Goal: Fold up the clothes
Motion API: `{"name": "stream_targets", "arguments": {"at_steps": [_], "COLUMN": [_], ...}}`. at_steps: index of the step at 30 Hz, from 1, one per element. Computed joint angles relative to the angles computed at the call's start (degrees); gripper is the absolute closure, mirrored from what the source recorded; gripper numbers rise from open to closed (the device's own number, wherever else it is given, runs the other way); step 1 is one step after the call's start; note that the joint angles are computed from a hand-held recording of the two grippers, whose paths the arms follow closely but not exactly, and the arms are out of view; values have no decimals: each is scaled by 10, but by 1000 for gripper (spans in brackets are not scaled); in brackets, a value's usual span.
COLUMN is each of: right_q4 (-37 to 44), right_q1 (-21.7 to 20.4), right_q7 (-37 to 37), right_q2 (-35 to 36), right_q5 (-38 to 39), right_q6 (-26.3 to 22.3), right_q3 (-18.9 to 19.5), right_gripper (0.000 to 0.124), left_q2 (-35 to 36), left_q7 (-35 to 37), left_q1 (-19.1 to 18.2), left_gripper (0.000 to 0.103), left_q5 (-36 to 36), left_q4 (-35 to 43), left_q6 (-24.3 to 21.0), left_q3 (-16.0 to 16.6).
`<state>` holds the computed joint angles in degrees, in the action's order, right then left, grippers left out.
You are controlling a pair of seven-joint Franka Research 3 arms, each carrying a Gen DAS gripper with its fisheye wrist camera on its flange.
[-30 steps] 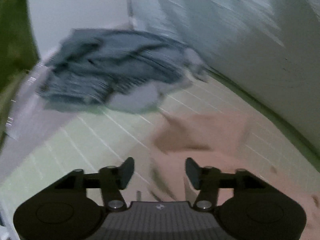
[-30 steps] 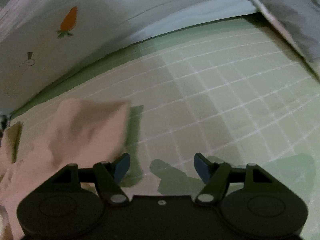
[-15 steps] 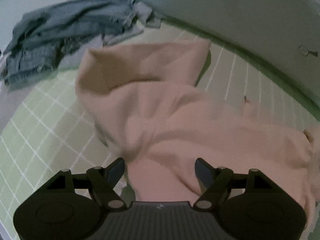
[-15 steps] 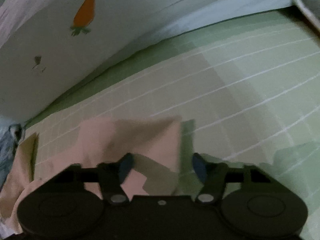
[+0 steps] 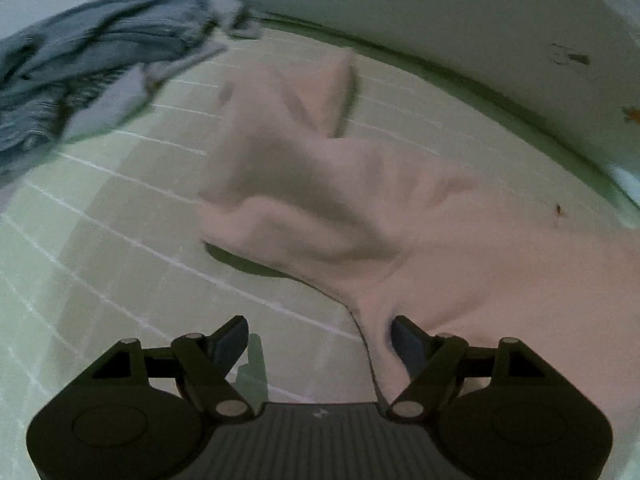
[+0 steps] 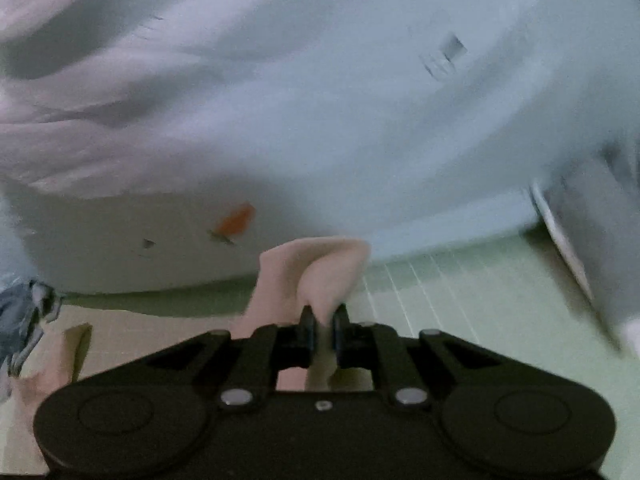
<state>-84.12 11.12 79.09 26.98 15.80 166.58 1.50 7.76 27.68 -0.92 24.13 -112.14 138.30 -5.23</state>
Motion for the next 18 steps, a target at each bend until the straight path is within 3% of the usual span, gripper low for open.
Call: {"name": "stream_targets", "arguments": {"at_steps": [2,4,8,12,16,18], "right_q4": [9,25,33,19,10,33], "right_q1": [-11,-20,-8,-33,-49,-54], "right_q7": [-29,-61,-104,-127,-100,-58], "right_q2": [10,28,56,36,20,37], "right_q5": [9,22,21,85,141,153], "right_q6": [-32,-107,-229,-237,-184,-169], "right_q3": [23,43,44,52,41,29], "right_gripper": [113,113,110,90,67,64], "left_q2": [4,9,8,5,17,22], "left_q7": [7,14,11,8,24,30], "left_q1": [-3,-8,-7,-7,-5,-6], "left_gripper": [24,24,24,20,20,20], "left_q5": [6,13,-1,-4,-11,-12], "left_q4": [6,12,10,7,20,25], "left_q6": [-5,-12,-18,-26,-39,-44], "left_q3": [-2,-4,-3,-3,-3,-4]}}
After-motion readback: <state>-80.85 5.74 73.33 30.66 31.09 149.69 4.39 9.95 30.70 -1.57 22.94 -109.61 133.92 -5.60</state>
